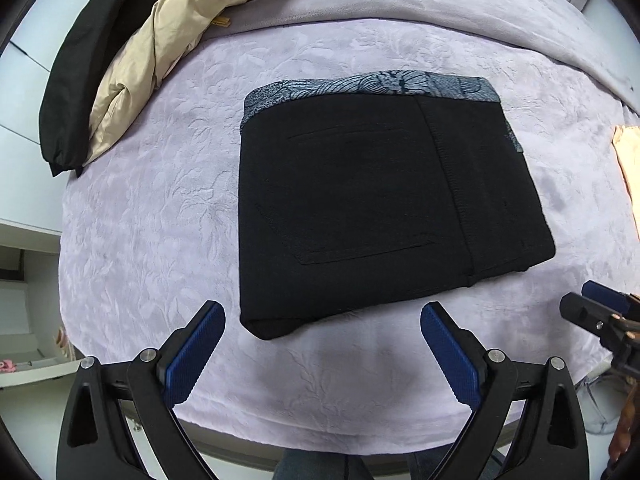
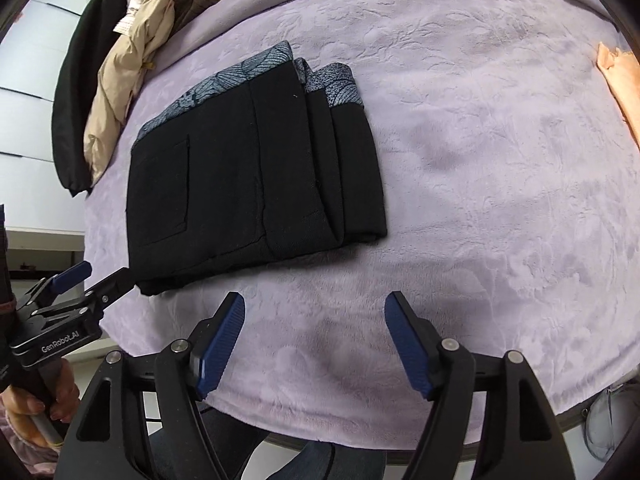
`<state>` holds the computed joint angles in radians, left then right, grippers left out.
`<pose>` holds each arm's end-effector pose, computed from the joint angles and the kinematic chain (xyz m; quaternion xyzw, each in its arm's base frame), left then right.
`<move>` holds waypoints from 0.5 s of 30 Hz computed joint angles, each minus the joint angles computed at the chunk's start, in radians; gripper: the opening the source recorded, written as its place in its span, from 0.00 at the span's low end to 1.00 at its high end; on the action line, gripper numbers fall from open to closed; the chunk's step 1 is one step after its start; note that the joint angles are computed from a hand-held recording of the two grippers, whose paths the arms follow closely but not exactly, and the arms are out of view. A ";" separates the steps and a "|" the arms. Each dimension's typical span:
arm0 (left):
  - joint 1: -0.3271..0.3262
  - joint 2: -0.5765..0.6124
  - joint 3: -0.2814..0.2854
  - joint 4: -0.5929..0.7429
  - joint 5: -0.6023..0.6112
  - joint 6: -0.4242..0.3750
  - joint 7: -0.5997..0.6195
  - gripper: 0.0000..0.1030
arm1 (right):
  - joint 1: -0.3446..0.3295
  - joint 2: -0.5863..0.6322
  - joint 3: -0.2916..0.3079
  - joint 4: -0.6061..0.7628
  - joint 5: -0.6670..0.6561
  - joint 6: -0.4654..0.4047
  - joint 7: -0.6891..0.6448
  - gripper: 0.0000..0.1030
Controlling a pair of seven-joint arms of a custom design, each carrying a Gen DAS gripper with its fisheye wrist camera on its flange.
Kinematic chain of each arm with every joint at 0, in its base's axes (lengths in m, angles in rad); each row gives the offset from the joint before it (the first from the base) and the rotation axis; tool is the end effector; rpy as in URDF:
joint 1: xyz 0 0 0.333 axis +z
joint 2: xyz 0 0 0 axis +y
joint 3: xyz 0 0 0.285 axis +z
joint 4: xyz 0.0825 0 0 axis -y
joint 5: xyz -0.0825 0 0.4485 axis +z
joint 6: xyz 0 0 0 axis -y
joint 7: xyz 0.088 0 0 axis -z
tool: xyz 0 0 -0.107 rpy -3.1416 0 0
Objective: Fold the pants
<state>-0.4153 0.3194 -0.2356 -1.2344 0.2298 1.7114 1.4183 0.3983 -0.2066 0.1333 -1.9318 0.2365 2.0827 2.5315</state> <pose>0.5986 -0.3957 0.5821 -0.5094 0.8530 -0.0467 0.1035 0.5077 0.3178 0.5719 -0.4972 0.8439 0.0909 0.1800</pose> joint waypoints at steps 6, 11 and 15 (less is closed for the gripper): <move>-0.034 0.002 -0.007 0.027 0.025 -0.025 -0.054 0.96 | -0.004 -0.034 -0.003 -0.013 -0.016 0.003 -0.031 0.76; -0.044 -0.036 -0.013 -0.015 0.044 -0.003 -0.071 0.96 | -0.014 -0.088 -0.016 -0.061 -0.005 0.027 -0.055 0.77; -0.049 -0.055 -0.017 -0.036 0.062 0.016 -0.090 0.96 | -0.022 -0.120 -0.019 -0.089 -0.006 0.040 -0.067 0.77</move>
